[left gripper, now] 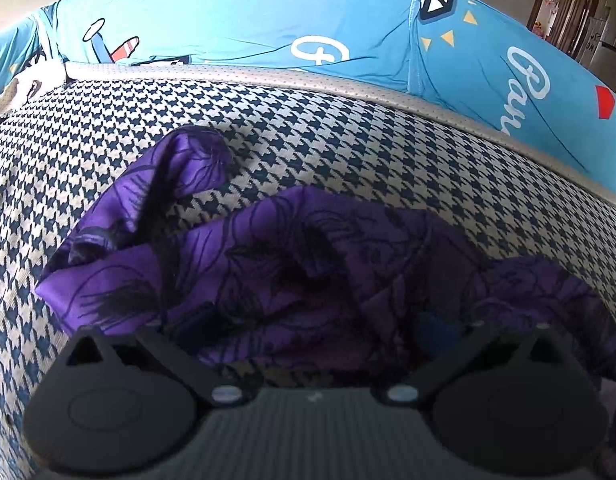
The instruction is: Fold clothes
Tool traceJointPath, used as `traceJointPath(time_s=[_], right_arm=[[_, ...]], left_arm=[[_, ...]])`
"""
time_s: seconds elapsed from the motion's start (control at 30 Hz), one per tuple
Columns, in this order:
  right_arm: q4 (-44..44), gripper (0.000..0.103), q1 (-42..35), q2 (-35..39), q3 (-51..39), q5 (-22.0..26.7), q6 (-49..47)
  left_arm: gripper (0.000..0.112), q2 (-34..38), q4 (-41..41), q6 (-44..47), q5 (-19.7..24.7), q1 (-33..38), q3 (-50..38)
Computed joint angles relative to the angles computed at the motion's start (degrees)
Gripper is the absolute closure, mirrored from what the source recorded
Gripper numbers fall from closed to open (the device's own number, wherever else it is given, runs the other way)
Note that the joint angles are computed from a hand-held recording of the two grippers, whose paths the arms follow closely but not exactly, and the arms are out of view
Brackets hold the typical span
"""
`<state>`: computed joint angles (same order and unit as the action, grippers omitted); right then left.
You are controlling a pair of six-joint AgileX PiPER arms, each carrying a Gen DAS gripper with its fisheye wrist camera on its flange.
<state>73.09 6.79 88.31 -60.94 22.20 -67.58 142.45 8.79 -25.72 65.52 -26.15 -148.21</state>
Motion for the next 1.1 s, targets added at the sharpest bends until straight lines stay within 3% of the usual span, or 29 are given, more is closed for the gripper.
traceJointPath(time_s=[0.17,0.27,0.37,0.47,0.5,0.53,0.67,0.83,1.1], right_arm=[[-12.2,0.067,2.4,9.2,-9.1,-0.8,10.8],[-21.1,0.067,2.8,13.6,-13.4,-0.1,21.0],[-25.7,0.067,3.7,16.0,-15.2,-1.7,25.3],[-23.8,0.070,4.2,16.7,-15.4,-2.3,22.0],[-23.1,0.087,4.5,16.8,-15.3,-2.5,20.7],[-22.5,0.091,4.7,16.5,-14.8,-2.8,19.5],[-17.8,0.091,7.1,14.1,-11.5,-4.8,8.9],[-17.2,0.091,11.9,12.2,-7.7,-7.7,0.3],[-24.1,0.091,15.2,12.3,-5.8,-10.5,2.4]], left_arm=[[0.009,-1.4,-0.8,0.5,-1.6,0.5,3.1],[0.009,-1.4,-1.1,1.0,-1.6,0.7,3.4],[0.009,-1.5,-1.0,1.3,-1.6,0.6,3.9],[0.009,-3.9,-0.8,0.9,-4.1,0.8,8.0],[0.009,-5.5,-1.1,0.7,-5.9,1.1,10.6],[0.009,-7.5,-1.5,0.6,-8.3,1.5,13.5],[0.009,-13.3,-8.3,3.6,-14.2,4.5,20.5],[0.009,-15.0,-19.2,9.2,-12.8,7.8,21.5],[0.009,-15.5,-23.5,15.3,-9.2,6.3,21.6]])
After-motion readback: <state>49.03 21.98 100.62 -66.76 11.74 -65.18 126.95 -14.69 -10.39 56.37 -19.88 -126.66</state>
